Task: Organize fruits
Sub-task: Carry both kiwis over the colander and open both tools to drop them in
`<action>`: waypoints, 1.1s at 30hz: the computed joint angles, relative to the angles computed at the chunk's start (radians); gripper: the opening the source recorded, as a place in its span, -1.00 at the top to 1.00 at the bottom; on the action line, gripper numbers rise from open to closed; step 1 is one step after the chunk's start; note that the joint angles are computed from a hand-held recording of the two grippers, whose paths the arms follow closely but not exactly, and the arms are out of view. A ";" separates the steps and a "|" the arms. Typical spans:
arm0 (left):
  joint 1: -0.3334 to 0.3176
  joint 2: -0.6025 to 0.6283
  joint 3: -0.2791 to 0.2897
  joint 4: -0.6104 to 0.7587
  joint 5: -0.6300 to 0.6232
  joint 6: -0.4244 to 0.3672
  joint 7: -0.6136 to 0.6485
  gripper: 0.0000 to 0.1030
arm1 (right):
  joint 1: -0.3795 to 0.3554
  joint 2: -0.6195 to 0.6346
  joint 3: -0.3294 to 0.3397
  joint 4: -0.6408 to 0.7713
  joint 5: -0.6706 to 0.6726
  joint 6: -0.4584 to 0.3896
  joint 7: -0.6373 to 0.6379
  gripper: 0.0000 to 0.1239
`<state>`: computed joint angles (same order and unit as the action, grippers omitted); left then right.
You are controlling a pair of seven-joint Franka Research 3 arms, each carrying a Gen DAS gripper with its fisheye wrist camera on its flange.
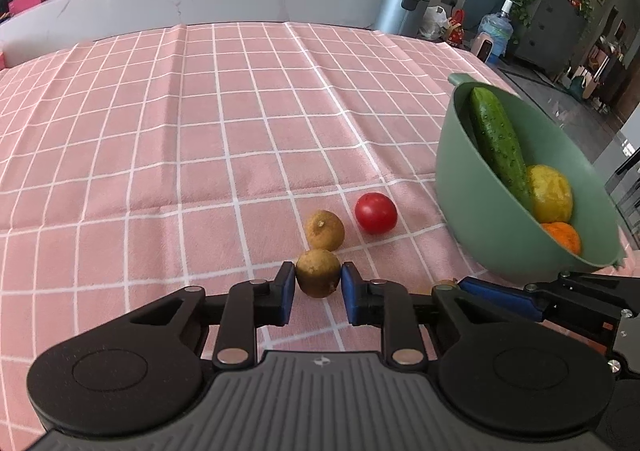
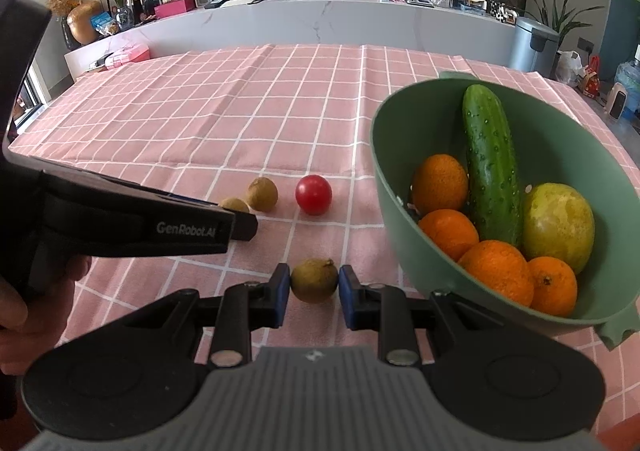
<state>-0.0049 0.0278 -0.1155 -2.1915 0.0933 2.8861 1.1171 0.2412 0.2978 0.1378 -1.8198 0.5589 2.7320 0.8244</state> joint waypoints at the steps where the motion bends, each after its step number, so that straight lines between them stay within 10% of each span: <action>1: -0.001 -0.013 -0.001 -0.008 -0.001 -0.003 -0.003 0.48 | -0.008 -0.008 0.005 -0.003 0.013 -0.011 -0.012 0.64; 17: -0.073 -0.078 -0.009 0.058 -0.112 -0.030 0.130 0.48 | -0.045 -0.162 -0.035 -0.058 0.252 -0.067 -0.260 0.64; 33: -0.054 0.184 -0.078 0.425 -0.183 -0.230 0.382 0.48 | -0.094 -0.002 -0.069 0.132 0.069 -0.076 -0.084 0.64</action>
<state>-0.0591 0.2123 -0.1932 -1.7661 -0.0894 2.6562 1.4991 0.1468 0.2955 0.0692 -1.6874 0.6279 2.6559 0.7407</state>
